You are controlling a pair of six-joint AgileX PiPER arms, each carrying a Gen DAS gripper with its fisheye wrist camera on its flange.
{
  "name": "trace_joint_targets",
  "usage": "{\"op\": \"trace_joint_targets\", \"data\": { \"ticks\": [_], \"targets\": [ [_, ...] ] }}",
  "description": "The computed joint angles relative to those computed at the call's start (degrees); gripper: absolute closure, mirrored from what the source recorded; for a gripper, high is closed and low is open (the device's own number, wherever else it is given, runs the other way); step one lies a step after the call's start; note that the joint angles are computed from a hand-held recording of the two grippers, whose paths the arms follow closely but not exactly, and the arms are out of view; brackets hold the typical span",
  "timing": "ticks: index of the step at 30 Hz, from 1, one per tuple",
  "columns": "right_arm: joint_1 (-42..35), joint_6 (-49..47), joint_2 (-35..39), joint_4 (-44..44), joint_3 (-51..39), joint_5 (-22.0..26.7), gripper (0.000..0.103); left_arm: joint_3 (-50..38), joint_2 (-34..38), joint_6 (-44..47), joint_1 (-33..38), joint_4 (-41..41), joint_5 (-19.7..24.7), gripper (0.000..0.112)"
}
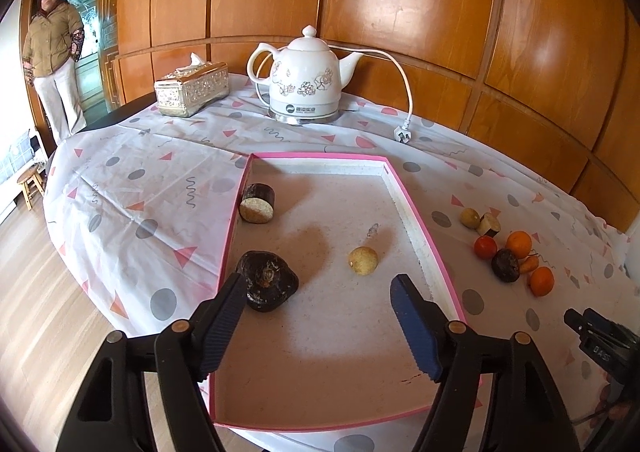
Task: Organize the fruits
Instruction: 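Withdraw the left tool from the tray while the right tool approaches the fruit cluster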
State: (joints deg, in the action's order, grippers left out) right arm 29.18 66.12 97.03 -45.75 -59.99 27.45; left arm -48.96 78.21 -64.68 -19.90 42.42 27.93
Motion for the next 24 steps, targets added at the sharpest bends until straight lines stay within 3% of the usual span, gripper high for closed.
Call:
{"op": "trace_joint_targets", "data": {
  "ticks": [16, 22, 24],
  "targets": [
    [-2.65, -14.43, 3.07, 13.82, -6.54, -2.94, 0.047, 0.35, 0.24, 4.02, -0.86, -2.50, -2.86, 0.036],
    [-3.72, -22.45, 6.41, 19.29, -13.88, -1.46, 0.047, 0.42, 0.38, 4.52, -1.06, -2.37, -3.94, 0.035],
    [-4.68, -28.20, 9.15, 24.65, -18.40, -0.61, 0.047, 0.44, 0.41, 4.65, -1.21, -2.08, -3.96, 0.033]
  ]
}}
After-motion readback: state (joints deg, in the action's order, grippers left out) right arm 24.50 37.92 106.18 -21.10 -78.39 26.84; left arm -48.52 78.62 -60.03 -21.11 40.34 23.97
